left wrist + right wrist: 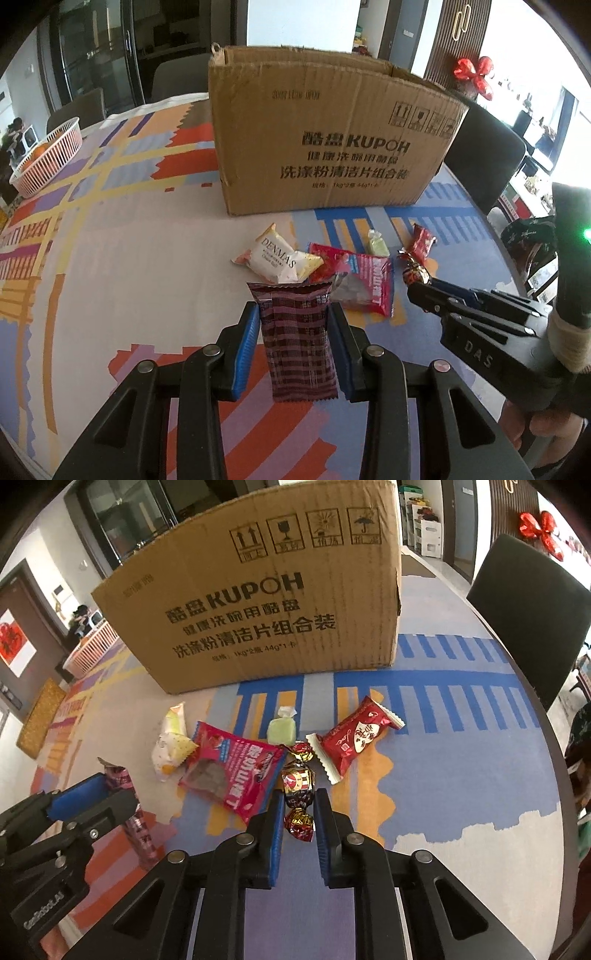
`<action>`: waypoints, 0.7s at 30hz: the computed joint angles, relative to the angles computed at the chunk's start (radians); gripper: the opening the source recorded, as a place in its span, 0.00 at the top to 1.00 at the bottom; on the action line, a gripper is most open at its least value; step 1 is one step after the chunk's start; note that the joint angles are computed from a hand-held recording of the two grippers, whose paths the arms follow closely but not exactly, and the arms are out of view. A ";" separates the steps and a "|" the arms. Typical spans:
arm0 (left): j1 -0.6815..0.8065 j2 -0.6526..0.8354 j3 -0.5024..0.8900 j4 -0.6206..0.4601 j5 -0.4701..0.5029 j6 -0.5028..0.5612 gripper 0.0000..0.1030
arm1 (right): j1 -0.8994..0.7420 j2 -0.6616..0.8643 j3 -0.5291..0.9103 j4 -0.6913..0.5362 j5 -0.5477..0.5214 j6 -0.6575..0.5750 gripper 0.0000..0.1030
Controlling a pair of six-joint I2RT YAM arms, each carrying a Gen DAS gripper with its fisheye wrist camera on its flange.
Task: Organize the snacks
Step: 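Carry both held snacks over the box and open both grippers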
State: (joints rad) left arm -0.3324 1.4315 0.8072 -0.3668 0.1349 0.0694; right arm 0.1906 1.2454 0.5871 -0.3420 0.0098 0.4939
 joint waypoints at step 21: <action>0.008 -0.105 0.170 -0.094 0.070 0.009 0.65 | 0.055 -0.258 0.156 -0.181 0.084 -0.001 0.83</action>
State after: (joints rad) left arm -0.3248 1.3261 0.9768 -0.4606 0.2051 0.0783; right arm 0.2454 0.9874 0.7433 -0.5226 0.0936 0.4926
